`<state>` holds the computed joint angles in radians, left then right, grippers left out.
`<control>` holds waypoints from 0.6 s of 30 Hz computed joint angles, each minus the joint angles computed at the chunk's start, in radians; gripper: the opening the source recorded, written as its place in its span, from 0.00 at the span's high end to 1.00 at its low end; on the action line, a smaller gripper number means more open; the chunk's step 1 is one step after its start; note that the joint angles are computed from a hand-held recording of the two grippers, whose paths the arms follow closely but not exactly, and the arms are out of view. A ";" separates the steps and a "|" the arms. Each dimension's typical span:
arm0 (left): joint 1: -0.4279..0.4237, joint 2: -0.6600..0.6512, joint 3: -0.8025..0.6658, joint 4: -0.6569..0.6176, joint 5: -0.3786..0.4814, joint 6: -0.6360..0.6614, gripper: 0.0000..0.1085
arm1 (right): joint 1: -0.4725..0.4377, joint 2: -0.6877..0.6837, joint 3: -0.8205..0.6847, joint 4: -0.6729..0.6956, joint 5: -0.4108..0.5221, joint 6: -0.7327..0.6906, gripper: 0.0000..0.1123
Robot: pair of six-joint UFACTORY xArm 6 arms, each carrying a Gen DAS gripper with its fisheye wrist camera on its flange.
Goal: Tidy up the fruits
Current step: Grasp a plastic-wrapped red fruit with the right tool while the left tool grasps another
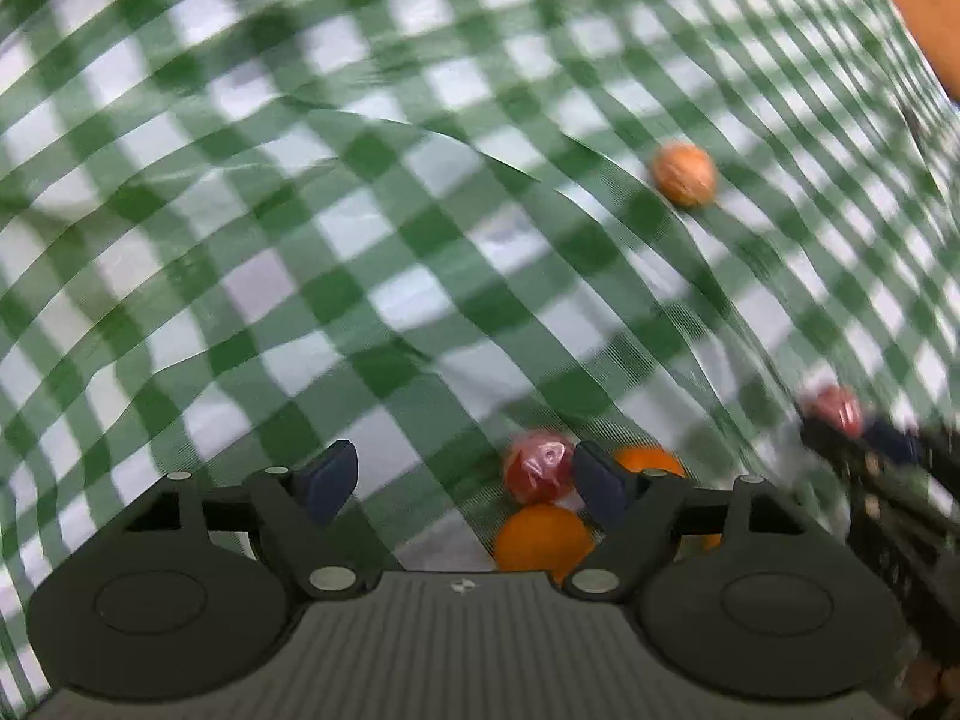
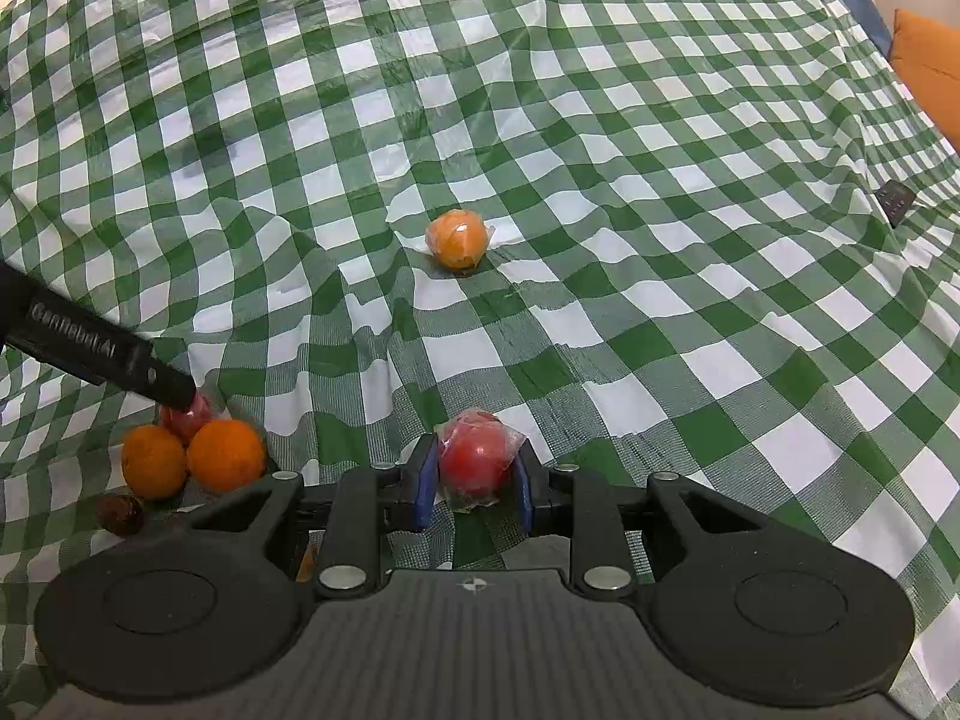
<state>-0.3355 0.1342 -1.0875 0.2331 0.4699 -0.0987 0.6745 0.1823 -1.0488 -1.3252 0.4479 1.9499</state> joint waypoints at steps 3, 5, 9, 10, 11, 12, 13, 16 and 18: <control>-0.015 0.007 0.010 0.042 -0.027 -0.007 0.23 | -0.001 0.004 -0.002 -0.001 -0.004 -0.003 0.76; -0.015 0.024 -0.009 -0.001 -0.020 -0.007 0.27 | -0.003 0.006 -0.003 0.001 -0.008 -0.003 0.76; -0.012 0.022 -0.020 -0.219 0.006 0.152 0.47 | -0.007 0.008 -0.005 -0.003 -0.017 0.000 0.76; -0.014 0.020 -0.013 -0.206 -0.009 0.158 0.47 | -0.007 0.008 -0.005 -0.004 -0.019 0.000 0.76; -0.015 0.022 -0.010 -0.211 -0.021 0.167 0.48 | -0.007 0.009 -0.006 -0.005 -0.020 0.001 0.76; -0.014 0.026 -0.012 -0.238 -0.023 0.182 0.49 | -0.008 0.009 -0.006 -0.007 -0.022 0.001 0.76; -0.011 0.032 -0.020 -0.291 -0.019 0.207 0.54 | -0.008 0.009 -0.006 -0.008 -0.023 0.003 0.76; -0.002 0.037 -0.035 -0.474 0.009 0.314 0.71 | -0.012 0.008 -0.004 -0.008 -0.028 0.006 0.76; 0.003 0.026 -0.021 -0.505 0.005 0.341 0.71 | -0.013 0.007 -0.003 -0.009 -0.029 0.008 0.76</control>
<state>-0.3326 0.1598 -1.1085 -0.2714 0.4749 0.2419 0.6620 0.1897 -1.0522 -1.3339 0.4193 1.9579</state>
